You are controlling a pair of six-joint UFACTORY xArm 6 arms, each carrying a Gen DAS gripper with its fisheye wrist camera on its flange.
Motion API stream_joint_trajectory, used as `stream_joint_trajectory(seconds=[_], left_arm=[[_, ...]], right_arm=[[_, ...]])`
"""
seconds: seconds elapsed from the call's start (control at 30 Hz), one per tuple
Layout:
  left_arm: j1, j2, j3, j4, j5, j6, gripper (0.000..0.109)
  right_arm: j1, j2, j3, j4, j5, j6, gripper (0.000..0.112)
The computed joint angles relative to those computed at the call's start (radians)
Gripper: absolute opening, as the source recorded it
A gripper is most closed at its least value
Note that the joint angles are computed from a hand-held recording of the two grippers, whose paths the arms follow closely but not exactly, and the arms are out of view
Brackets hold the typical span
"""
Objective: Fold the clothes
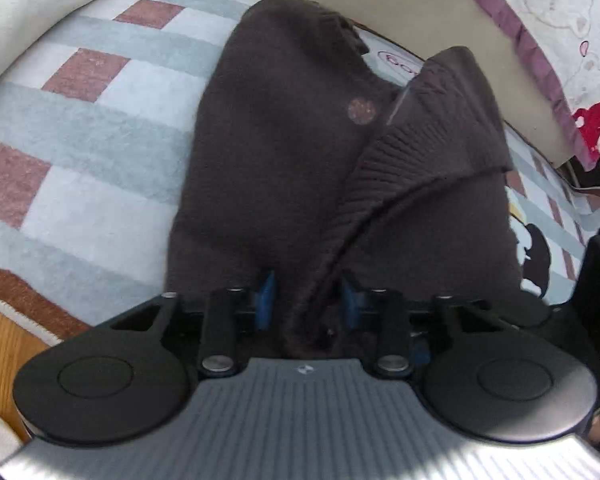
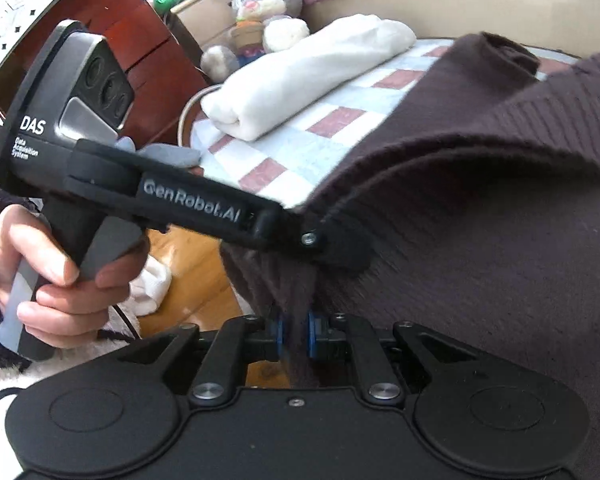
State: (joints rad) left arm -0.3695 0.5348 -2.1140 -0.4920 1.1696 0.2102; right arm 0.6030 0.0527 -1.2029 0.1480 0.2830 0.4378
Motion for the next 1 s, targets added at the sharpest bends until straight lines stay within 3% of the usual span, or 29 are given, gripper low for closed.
stream_joint_trajectory(seconds=[0.1,0.17,0.37,0.5,0.57,0.63,0.7,0.73,0.77,0.83,1.0], left_arm=[[-0.014,-0.004,-0.008,0.078,-0.01,-0.036,0.021],[-0.033,-0.023,0.015,0.143,-0.033,-0.028,0.021],[-0.041,0.004,-0.03,0.168,-0.01,-0.038,0.021],[-0.031,-0.017,0.014,0.132,-0.027,-0.04,0.022],[-0.025,-0.028,0.033,0.118,-0.032,-0.034,0.022],[-0.024,-0.031,0.039,0.113,-0.034,-0.026,0.023],[-0.022,-0.031,0.04,0.112,-0.035,-0.019,0.023],[-0.02,-0.029,0.038,0.109,-0.034,-0.02,0.023],[-0.019,-0.025,0.033,0.104,-0.032,-0.025,0.023],[-0.016,-0.017,0.024,0.094,-0.028,-0.039,0.023],[-0.019,-0.002,0.005,0.097,-0.029,-0.052,0.024]], right_arm=[[-0.018,-0.045,-0.002,-0.043,0.069,0.069,0.023],[-0.038,-0.111,0.062,-0.043,0.015,0.126,0.024],[-0.177,-0.27,0.191,-0.37,-0.021,0.624,0.028],[-0.237,-0.288,0.196,-0.509,0.046,0.853,0.032],[-0.26,-0.28,0.212,-0.615,0.02,1.056,0.032],[-0.25,-0.287,0.193,-0.761,0.103,1.265,0.03],[-0.179,-0.284,0.127,-0.963,0.311,1.438,0.045],[-0.146,-0.267,0.099,-1.026,0.383,1.465,0.054],[-0.13,-0.252,0.081,-1.048,0.412,1.45,0.054],[-0.14,-0.231,0.067,-1.023,0.388,1.364,0.054],[-0.174,-0.157,0.015,-0.995,0.409,1.325,0.058]])
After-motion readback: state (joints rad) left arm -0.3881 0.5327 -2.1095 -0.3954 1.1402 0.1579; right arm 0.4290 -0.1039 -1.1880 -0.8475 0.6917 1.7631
